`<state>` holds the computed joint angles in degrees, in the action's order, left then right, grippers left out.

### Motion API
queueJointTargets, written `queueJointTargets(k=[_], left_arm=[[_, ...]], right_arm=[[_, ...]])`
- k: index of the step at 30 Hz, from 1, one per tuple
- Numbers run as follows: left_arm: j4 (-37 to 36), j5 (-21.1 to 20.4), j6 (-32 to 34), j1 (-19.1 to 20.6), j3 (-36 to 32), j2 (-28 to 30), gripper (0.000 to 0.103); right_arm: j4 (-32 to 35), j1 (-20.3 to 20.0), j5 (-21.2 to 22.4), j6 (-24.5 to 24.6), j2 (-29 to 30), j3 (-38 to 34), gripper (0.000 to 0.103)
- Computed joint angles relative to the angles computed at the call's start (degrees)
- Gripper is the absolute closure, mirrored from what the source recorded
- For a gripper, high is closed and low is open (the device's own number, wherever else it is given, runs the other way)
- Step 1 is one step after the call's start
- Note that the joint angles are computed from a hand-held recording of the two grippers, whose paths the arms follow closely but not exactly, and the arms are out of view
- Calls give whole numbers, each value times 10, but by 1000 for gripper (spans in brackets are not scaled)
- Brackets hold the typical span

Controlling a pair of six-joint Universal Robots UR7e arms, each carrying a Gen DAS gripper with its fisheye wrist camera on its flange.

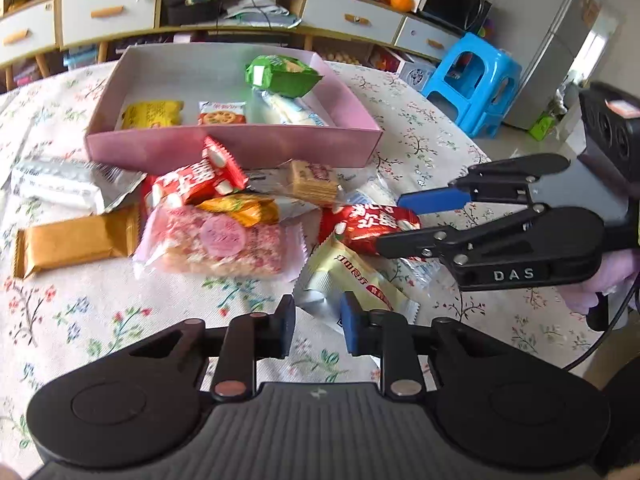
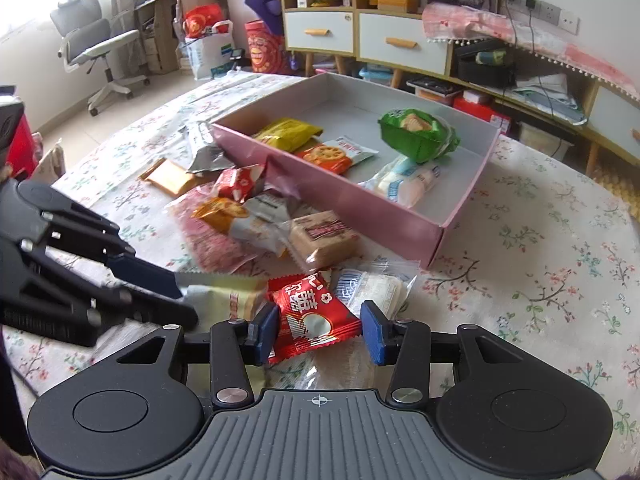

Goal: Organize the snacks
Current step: 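Grasp the white-and-gold biscuit pack with left tool while right tool grasps red candy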

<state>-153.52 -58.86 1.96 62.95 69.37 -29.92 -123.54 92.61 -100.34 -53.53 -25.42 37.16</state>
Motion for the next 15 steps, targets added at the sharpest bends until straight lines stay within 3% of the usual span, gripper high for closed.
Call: queueJointTargets(k=[6,15], left_arm=[[0,8,10,-1,21,-18,89],[-3,32,-2,7,76,-64,89]], right_arm=[[-12,4,-8,-1,-13,26,60],[5,10,4,-7,-31,54,60]])
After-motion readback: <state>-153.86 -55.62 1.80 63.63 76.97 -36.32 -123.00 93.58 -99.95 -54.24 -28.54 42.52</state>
